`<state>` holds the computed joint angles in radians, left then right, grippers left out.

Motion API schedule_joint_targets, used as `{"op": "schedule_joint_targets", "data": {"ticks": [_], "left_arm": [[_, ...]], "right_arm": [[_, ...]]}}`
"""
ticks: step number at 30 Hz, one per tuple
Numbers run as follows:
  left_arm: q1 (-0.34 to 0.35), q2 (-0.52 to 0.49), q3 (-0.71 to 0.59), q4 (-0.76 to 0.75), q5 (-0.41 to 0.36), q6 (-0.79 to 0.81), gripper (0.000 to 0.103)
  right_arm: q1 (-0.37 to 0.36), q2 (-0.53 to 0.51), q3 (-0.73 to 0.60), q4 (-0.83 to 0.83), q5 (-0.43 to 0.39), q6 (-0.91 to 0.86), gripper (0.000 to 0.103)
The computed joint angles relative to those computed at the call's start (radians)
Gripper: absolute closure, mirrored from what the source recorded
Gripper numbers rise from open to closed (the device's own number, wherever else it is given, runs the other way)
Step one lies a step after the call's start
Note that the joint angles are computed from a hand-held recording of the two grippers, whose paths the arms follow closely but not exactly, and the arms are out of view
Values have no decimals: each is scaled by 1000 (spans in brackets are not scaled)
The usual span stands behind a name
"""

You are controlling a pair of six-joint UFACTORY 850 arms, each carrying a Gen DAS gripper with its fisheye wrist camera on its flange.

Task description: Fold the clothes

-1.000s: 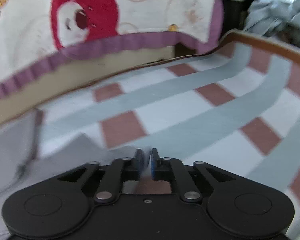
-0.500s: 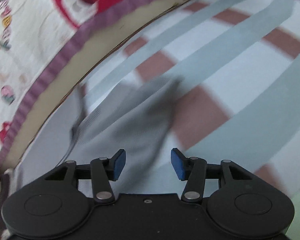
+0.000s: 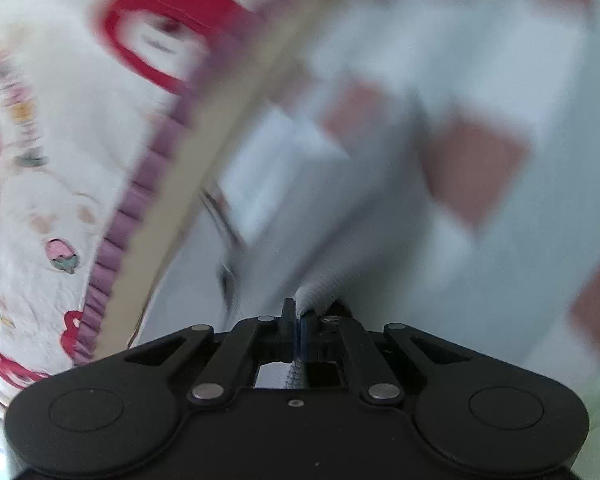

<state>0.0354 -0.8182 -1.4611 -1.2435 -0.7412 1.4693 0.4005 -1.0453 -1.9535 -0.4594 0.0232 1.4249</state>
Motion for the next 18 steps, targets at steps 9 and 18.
{"op": "schedule_joint_targets", "data": {"ticks": [9,18], "left_arm": [[24,44,55,-32,-80,88,74],[8,22,54,-109,131,90,43]], "right_arm": [[32,-61,-120,-99,-289,-100,100],[-1,23,47,-142,-154,47,88]]}}
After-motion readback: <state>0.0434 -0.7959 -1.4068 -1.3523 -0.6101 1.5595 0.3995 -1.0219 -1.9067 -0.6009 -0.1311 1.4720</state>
